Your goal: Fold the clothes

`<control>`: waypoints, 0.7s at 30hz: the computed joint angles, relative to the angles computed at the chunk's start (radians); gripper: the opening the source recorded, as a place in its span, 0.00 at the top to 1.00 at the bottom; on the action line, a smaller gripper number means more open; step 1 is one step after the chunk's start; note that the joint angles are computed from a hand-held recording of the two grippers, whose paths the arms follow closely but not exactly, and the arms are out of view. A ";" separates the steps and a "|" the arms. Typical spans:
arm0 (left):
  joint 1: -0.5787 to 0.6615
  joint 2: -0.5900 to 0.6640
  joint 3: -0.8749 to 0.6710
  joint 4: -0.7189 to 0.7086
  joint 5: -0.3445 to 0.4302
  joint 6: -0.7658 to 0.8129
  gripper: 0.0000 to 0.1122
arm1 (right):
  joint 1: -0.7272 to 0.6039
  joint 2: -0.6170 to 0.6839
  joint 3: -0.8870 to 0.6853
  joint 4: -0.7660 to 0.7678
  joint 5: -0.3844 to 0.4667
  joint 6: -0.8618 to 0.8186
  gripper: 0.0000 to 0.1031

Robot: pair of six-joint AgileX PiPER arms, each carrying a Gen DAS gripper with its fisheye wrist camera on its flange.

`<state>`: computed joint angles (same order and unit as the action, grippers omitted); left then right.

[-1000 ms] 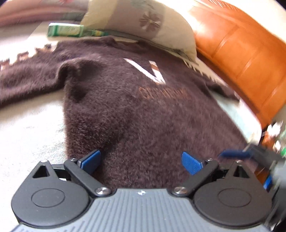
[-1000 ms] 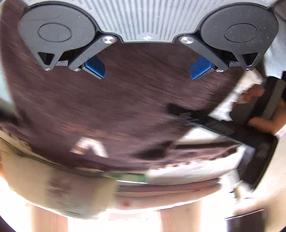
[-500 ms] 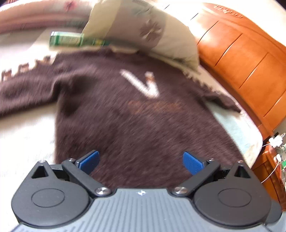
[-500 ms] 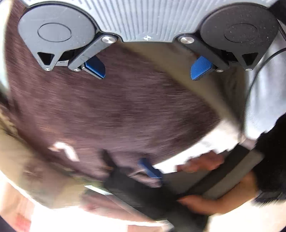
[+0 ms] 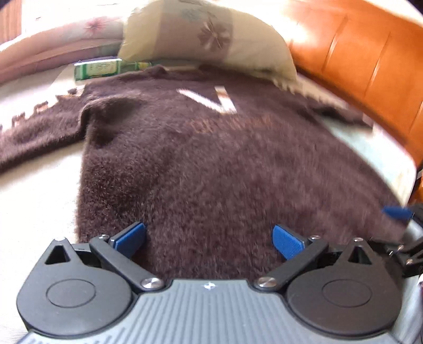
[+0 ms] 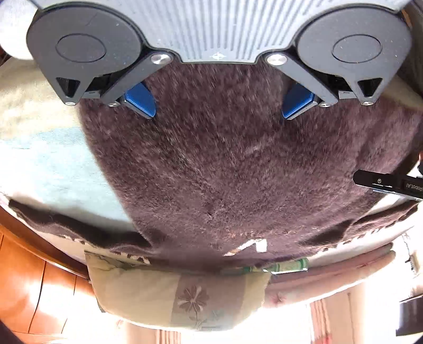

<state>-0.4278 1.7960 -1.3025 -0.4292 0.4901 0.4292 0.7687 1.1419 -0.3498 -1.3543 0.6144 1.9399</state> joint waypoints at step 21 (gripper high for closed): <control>0.027 0.457 -0.761 -0.070 0.378 0.049 0.09 | -0.527 0.251 -0.533 0.444 -0.193 -0.800 0.00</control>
<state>-0.4013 2.2533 -2.0639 -0.4987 0.8684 0.4779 0.2420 1.3927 -0.8827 -0.9101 0.4212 1.1398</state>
